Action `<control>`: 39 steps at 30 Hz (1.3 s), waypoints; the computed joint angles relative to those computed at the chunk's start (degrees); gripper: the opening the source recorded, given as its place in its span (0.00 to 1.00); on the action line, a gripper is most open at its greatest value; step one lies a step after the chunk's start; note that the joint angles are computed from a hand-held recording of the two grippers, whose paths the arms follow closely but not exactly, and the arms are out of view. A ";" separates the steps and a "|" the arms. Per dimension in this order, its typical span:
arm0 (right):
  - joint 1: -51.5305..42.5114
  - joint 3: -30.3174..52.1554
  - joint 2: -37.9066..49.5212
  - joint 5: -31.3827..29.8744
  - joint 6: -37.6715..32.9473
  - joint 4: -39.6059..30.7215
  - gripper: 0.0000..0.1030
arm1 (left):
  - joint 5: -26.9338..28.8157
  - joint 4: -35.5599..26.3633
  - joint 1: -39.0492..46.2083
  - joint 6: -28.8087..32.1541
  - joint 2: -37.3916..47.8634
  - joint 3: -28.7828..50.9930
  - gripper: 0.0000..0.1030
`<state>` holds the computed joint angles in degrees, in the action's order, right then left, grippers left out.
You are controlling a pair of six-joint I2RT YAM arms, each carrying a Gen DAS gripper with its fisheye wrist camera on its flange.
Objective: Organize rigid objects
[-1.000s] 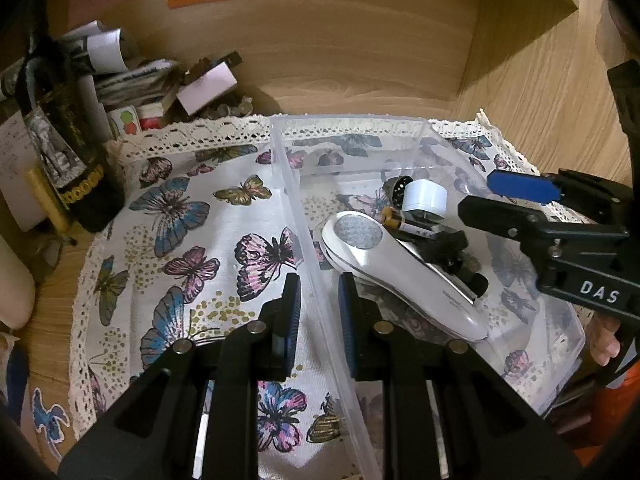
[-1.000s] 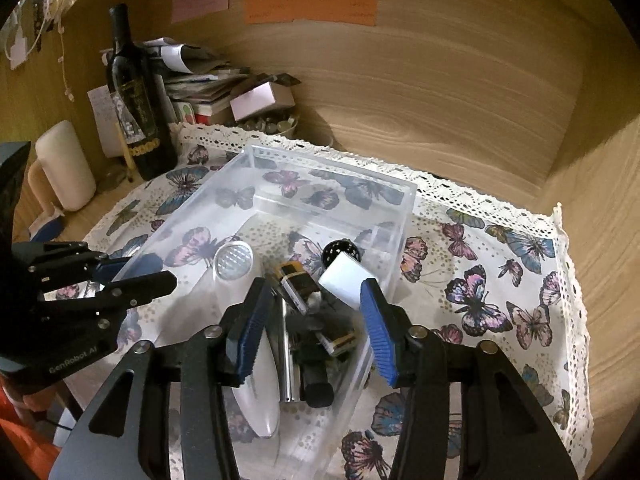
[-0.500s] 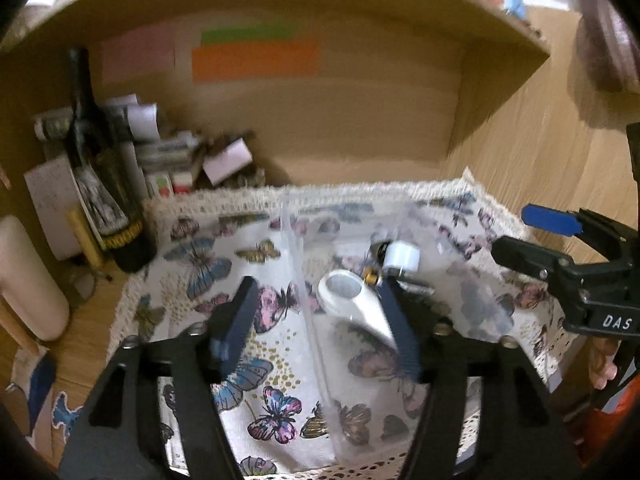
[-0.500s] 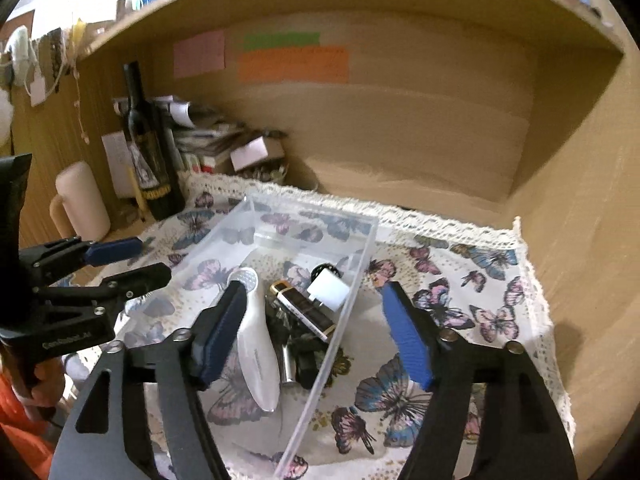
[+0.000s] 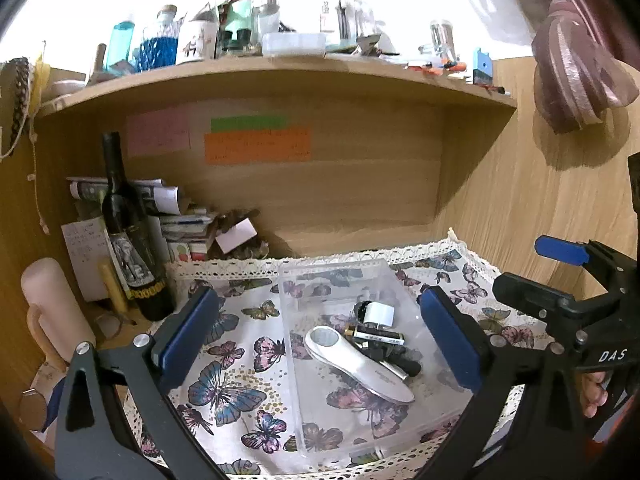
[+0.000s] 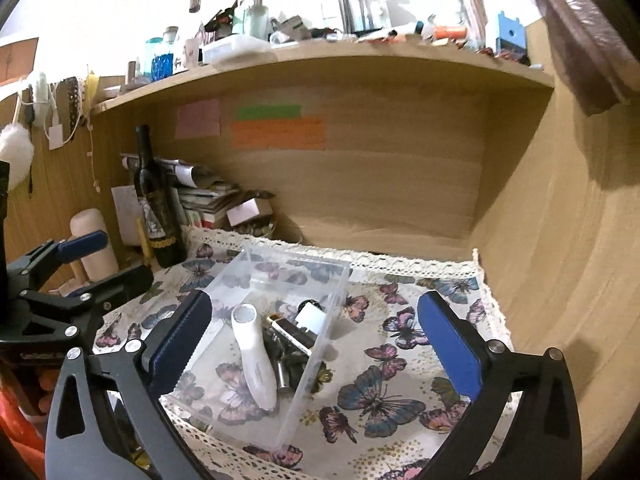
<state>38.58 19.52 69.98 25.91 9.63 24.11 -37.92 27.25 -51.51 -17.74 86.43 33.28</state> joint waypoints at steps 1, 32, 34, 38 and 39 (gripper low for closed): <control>0.36 -0.36 -0.49 0.28 0.15 0.10 1.00 | -0.68 -0.04 -0.47 -0.21 -0.32 -0.15 1.00; 2.01 -2.89 -4.48 2.26 1.39 0.84 1.00 | -3.88 2.71 -3.60 1.53 -0.85 -0.71 1.00; 1.74 -2.84 -4.56 1.96 1.53 0.57 1.00 | -3.85 2.73 -3.49 1.48 -0.66 -0.65 1.00; 1.59 -2.69 -4.48 1.84 1.00 0.42 1.00 | -2.89 1.97 -2.82 0.66 -0.29 -0.23 1.00; 1.54 -2.68 -4.48 1.77 0.90 0.43 1.00 | -2.74 1.87 -2.69 0.58 -0.22 -0.14 1.00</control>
